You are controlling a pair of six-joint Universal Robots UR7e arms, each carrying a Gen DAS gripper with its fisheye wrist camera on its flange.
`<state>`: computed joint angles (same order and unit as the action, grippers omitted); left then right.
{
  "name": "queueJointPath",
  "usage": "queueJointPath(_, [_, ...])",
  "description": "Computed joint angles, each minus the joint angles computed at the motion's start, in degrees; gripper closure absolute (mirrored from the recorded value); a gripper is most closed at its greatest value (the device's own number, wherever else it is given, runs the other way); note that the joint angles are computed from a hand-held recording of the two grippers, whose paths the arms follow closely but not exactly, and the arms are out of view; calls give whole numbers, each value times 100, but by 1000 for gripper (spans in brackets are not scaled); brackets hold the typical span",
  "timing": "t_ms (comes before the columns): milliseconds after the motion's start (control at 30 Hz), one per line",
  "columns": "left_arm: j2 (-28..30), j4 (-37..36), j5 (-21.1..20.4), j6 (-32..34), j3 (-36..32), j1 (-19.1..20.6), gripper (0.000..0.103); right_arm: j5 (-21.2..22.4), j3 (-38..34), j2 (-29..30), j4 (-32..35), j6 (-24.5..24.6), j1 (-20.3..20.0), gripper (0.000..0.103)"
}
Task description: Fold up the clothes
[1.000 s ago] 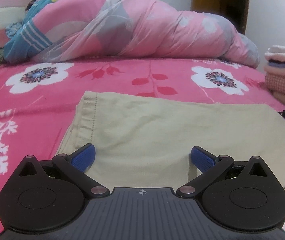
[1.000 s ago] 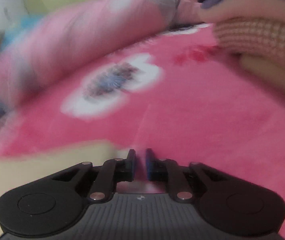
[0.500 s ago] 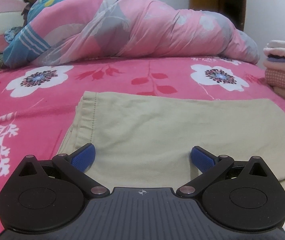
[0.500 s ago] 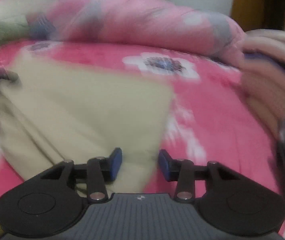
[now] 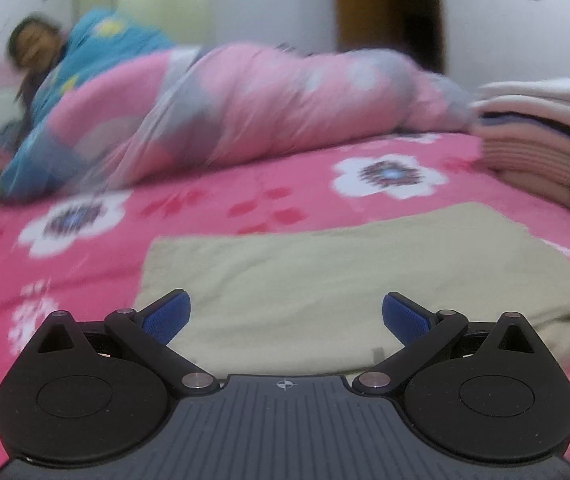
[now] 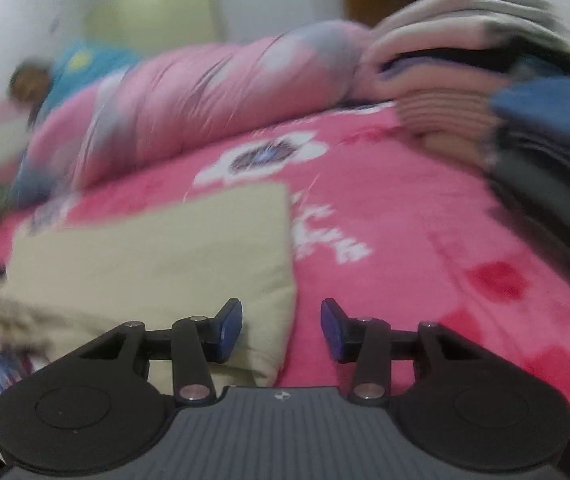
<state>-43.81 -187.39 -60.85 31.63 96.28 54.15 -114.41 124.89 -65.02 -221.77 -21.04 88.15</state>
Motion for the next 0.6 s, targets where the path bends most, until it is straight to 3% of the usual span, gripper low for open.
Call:
queueJointPath(67, [-72, 36, -146, -122, 158, -81, 0, 192, 202, -177, 4, 598, 24, 56])
queueJointPath(167, [-139, 317, -205, -519, 318, -189, 0, 68, 416, -243, -9, 816, 126, 51])
queueJointPath(333, [-283, 804, -247, -1191, 527, -266, 0, -619, 498, 1, -252, 466, 455, 15])
queueJointPath(400, [-389, 1069, -413, -1485, 589, -236, 0, -651, 523, 105, -462, 373, 544, 0])
queueJointPath(500, [-575, 1499, -827, -1968, 661, -153, 0, -577, 573, 172, -659, 367, 636, 0])
queueJointPath(600, [-668, 1455, -1202, -2373, 790, -64, 0, -515, 590, 226, -845, 383, 723, 0])
